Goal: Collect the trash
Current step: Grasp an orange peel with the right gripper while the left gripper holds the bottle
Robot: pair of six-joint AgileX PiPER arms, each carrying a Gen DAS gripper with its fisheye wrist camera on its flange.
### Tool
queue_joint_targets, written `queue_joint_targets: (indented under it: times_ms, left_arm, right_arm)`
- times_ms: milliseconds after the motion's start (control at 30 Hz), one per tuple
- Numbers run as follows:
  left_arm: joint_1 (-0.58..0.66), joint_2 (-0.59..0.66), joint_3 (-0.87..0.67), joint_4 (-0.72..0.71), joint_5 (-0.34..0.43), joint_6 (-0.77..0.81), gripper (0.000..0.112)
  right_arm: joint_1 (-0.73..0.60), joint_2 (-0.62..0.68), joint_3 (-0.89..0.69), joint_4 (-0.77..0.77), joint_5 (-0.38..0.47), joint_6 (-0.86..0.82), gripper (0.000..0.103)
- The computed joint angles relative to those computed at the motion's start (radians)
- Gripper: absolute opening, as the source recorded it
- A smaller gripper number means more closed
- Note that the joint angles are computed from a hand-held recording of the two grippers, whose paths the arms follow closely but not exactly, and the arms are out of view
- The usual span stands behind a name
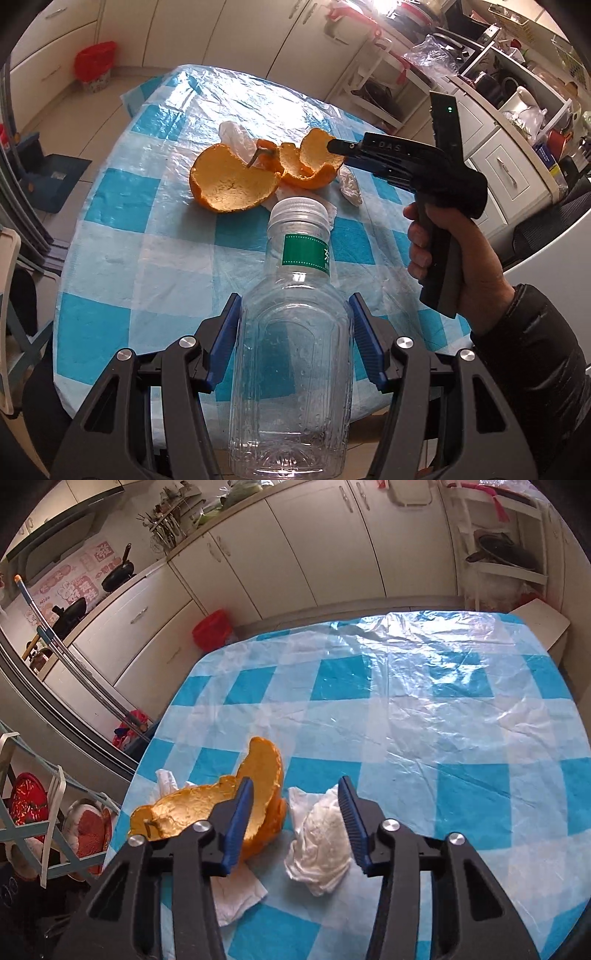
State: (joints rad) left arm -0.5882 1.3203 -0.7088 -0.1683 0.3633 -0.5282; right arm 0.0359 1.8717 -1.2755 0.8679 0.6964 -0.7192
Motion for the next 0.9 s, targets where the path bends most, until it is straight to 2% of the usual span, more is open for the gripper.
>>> queue_joint_targets:
  times_ms: [33,67,100,200,433,633,767,900]
  left_arm:
    - [0.008,-0.002,0.008,-0.029,-0.007,0.032,0.056]
    - [0.013,-0.002,0.011,-0.053,-0.013,0.058,0.056]
    - [0.019,-0.002,0.015,-0.078,-0.017,0.087,0.056]
    - [0.034,0.003,0.025,-0.147,-0.031,0.158,0.056]
    - [0.035,0.002,0.028,-0.155,-0.033,0.160,0.056]
    - [-0.006,-0.046,0.009,-0.003,-0.011,0.001,0.056]
    - [-0.077,-0.064,-0.026,0.157,0.016,-0.169,0.056]
    - [-0.172,-0.058,-0.077,0.319,0.059,-0.344,0.056]
  right_arm:
    - [0.003,0.013,-0.014,0.001,0.011,0.002,0.031]
    - [0.004,0.017,-0.019,0.002,0.017,0.000,0.017]
    - [0.003,0.014,-0.017,0.011,0.018,-0.009,0.011]
    - [-0.013,-0.016,0.013,0.093,0.016,-0.071,0.006]
    - [-0.080,-0.065,0.040,0.248,0.070,-0.134,0.005]
    - [-0.190,-0.214,0.177,0.336,0.145,-0.236,0.005]
    - [-0.341,-0.380,0.333,0.310,0.222,-0.323,0.005]
    - [-0.555,-0.509,0.459,0.254,0.331,-0.420,0.005]
